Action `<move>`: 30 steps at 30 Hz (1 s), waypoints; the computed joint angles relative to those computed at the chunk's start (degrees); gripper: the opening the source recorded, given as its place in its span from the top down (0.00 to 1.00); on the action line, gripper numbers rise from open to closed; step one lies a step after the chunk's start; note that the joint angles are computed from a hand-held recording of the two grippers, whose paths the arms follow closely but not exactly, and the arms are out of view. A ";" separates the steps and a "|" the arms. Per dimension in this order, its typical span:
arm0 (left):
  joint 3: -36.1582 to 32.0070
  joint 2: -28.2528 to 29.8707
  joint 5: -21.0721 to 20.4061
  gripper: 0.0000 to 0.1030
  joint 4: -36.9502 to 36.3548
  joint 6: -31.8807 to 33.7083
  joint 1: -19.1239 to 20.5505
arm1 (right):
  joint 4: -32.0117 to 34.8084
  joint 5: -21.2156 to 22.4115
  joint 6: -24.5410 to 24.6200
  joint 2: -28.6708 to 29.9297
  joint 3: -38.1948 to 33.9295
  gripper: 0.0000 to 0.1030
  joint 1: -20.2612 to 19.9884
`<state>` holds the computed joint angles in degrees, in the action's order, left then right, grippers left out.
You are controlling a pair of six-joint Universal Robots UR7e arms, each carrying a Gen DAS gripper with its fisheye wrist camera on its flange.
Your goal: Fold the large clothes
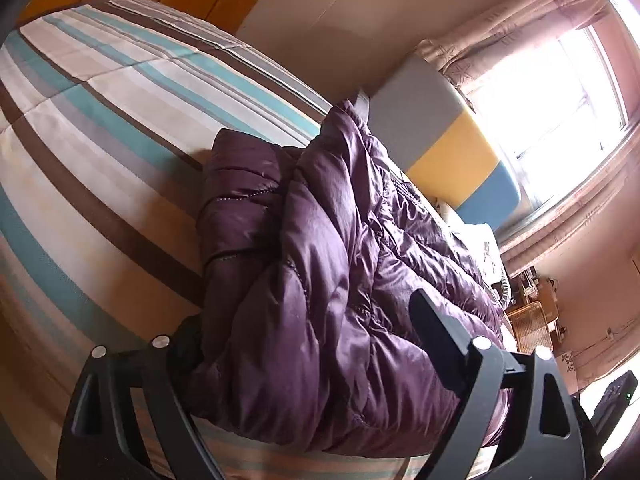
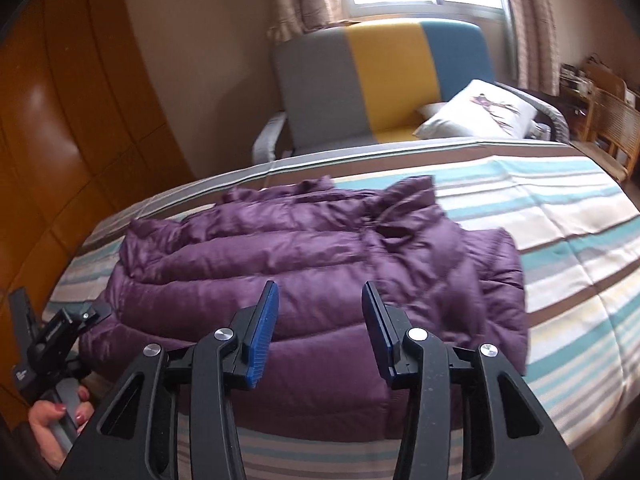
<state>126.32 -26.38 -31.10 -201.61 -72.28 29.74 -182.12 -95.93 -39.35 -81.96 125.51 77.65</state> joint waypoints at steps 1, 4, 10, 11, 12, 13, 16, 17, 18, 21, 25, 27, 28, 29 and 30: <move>-0.02 0.06 0.17 0.12 0.13 -0.34 -0.07 | 0.03 0.02 -0.27 0.74 0.00 0.58 0.60; -0.36 -0.07 0.71 0.09 2.66 -1.63 -0.39 | 0.87 -0.02 -0.61 1.29 0.13 0.65 1.41; -0.86 -0.61 1.62 0.04 7.80 -4.94 -1.47 | 0.67 -1.01 -0.65 3.99 -0.49 0.71 2.03; -0.87 -0.61 1.81 0.03 8.21 -5.69 -1.66 | 0.83 -1.17 -0.31 4.56 -0.81 0.71 1.98; -0.92 -0.53 2.16 0.03 8.60 -6.42 -1.94 | 0.91 -1.52 -0.04 5.14 -1.18 0.71 1.96; -0.99 -0.59 2.32 0.03 9.17 -6.92 -2.05 | 0.79 -1.84 0.30 5.87 -1.57 0.71 1.86; -1.33 -0.60 2.50 0.02 11.97 -8.73 -2.58 | -0.12 -2.63 0.47 7.95 -2.57 0.71 1.64; -1.43 -0.52 2.60 0.02 12.77 -9.36 -2.81 | -0.69 -3.12 0.19 8.79 -2.90 0.71 1.62; -1.48 -0.40 2.80 0.02 13.35 -9.85 -3.03 | -1.37 -3.64 -0.34 9.80 -3.28 0.71 1.55; -2.02 -0.43 3.51 0.02 17.27 -11.56 -3.04 | -1.20 -3.90 -0.97 12.04 -4.50 0.71 0.54; -2.48 -0.50 2.94 0.03 15.67 -10.82 -1.23 | 0.36 -1.27 -0.65 10.47 -4.07 0.71 -0.16; -2.82 -0.42 1.35 0.03 13.76 -9.40 -0.15 | 3.04 3.81 1.92 7.40 -3.19 0.71 -1.72; -2.85 -0.40 1.42 0.03 13.60 -9.64 -0.13 | 3.38 6.45 2.59 5.55 -2.23 0.71 -2.53; -2.78 -0.01 1.78 0.03 12.51 -9.48 -0.39 | 3.19 7.15 2.24 4.39 -1.46 0.71 -2.66; -2.83 0.24 1.94 0.03 12.20 -9.39 -0.51 | 2.41 7.19 1.37 3.58 -0.66 0.71 -2.57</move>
